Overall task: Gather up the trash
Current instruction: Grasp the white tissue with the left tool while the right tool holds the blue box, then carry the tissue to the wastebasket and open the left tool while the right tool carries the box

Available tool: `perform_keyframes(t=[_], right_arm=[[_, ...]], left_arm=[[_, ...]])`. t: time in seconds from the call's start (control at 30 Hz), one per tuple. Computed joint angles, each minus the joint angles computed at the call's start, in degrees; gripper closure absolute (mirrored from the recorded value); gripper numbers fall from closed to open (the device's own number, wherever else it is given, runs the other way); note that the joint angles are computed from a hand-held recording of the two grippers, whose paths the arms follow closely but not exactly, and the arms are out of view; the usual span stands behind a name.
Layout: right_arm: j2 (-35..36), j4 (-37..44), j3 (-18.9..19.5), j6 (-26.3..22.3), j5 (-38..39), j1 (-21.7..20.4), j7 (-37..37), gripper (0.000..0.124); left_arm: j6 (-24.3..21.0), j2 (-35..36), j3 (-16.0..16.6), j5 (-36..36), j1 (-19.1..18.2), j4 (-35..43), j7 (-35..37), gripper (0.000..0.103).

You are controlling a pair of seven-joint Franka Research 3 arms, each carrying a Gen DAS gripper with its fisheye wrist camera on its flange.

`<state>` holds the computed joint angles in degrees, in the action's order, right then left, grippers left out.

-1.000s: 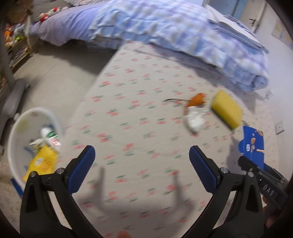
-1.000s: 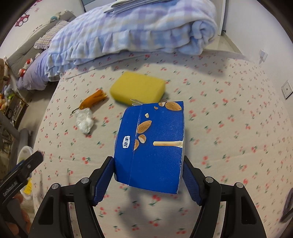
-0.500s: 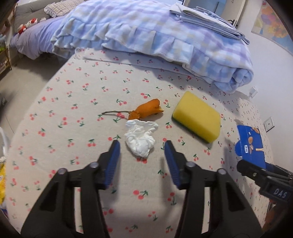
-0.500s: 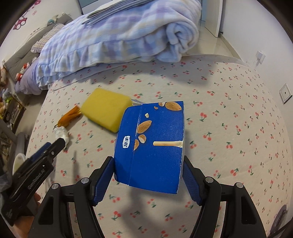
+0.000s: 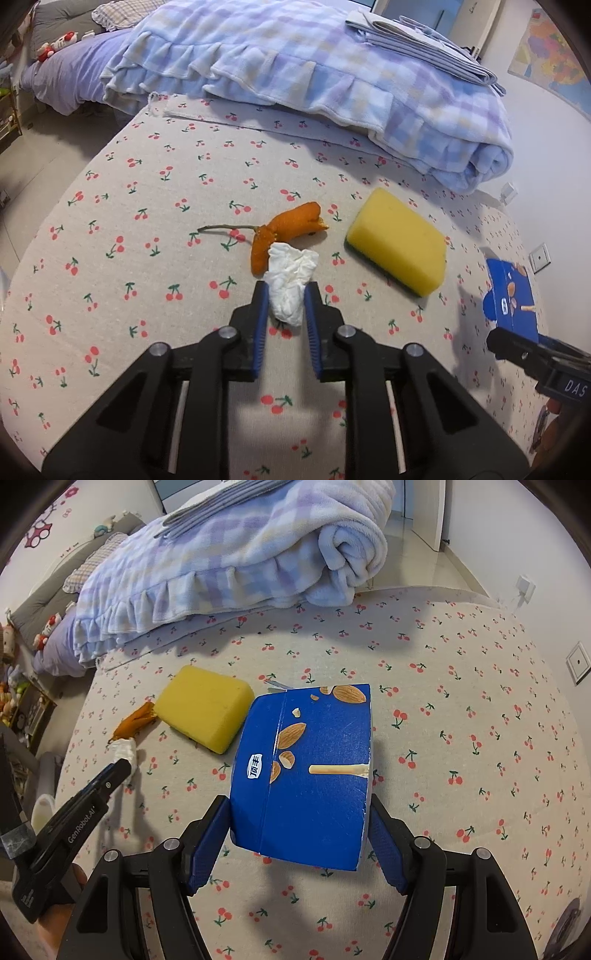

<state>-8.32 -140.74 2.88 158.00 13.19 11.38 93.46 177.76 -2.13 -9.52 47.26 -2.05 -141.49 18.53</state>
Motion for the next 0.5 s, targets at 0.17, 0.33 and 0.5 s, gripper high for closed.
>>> perform_keyframes(t=[0.17, 0.33, 0.5], right_arm=[[-2.66, -1.61, 0.01, 0.21, 1.02, 0.41, -1.05, 0.05], [-4.79, -2.57, -0.01, 0.21, 2.29, 0.87, -2.41, 0.05], [-7.27, -3.63, 0.15, 0.01, 4.58, 2.11, -3.8, 0.05]], left_arm=[[-0.73, -3.12, 0.42, -8.3, -1.47, -3.05, 8.64, 0.083], [-1.6, -7.6, -0.19, -13.61, -1.17, -6.66, 14.53, 0.083], [-2.16, -13.37, 0.55, -19.22, -1.7, -11.25, 20.71, 0.083]])
